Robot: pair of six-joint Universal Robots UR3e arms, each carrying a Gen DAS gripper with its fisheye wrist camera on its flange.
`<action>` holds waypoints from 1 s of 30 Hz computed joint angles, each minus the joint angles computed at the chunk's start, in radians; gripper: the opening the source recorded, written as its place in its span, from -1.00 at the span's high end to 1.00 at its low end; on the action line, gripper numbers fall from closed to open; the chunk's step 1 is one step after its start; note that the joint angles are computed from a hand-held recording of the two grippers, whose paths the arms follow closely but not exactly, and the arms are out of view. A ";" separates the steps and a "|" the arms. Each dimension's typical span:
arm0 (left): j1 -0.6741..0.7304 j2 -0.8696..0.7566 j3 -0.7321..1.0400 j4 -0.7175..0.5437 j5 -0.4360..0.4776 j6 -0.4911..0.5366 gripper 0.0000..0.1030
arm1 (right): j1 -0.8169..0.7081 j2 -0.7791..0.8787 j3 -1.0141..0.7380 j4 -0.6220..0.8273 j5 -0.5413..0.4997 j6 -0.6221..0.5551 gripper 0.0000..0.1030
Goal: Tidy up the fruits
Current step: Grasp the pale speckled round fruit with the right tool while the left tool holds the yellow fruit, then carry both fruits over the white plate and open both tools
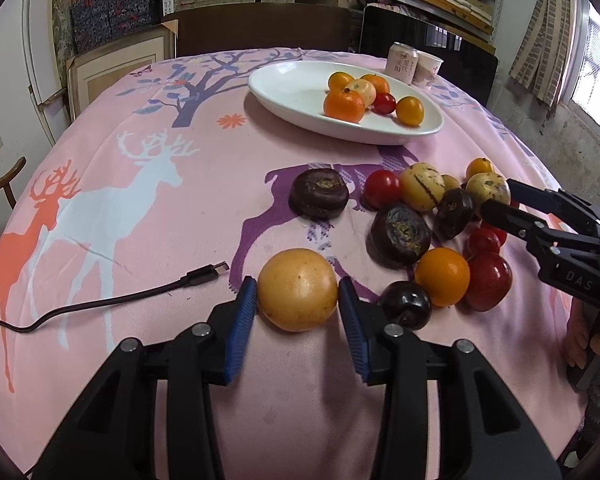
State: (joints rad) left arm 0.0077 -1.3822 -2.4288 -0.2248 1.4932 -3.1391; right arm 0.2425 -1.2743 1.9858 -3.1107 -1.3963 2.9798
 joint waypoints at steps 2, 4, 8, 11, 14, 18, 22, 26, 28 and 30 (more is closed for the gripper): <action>0.004 0.001 -0.002 0.000 -0.005 0.000 0.19 | 0.009 0.013 -0.020 0.024 -0.011 0.000 0.18; 0.011 0.005 -0.005 0.000 -0.015 0.003 0.20 | 0.009 0.021 -0.033 0.038 -0.008 0.002 0.20; 0.026 0.015 -0.014 0.002 -0.041 0.008 0.20 | 0.001 0.018 -0.025 0.027 0.004 0.004 0.21; 0.019 0.021 -0.023 0.024 -0.037 0.007 0.20 | -0.024 0.000 -0.003 0.007 0.034 0.020 0.21; 0.013 0.022 -0.026 0.036 -0.026 0.000 0.20 | -0.046 -0.012 0.008 -0.005 0.052 0.040 0.21; -0.005 0.007 0.002 0.031 0.001 -0.014 0.20 | -0.094 -0.039 0.035 -0.024 0.102 0.072 0.21; -0.009 -0.018 0.135 -0.043 -0.010 -0.012 0.20 | -0.158 -0.072 0.046 -0.027 0.167 0.110 0.21; -0.036 -0.152 0.404 -0.097 0.032 -0.011 0.20 | -0.187 -0.072 -0.073 0.070 0.204 0.137 0.21; -0.029 -0.237 0.535 -0.136 0.023 -0.021 0.20 | -0.177 -0.025 -0.197 0.141 0.213 0.145 0.21; -0.040 -0.360 0.691 -0.173 0.050 -0.033 0.20 | -0.153 0.050 -0.336 0.215 0.213 0.145 0.21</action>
State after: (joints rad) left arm -0.0325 -1.7419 -1.7380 -0.3981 1.5428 -3.1719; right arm 0.0894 -1.2245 1.6497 -2.8955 -1.1829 3.1252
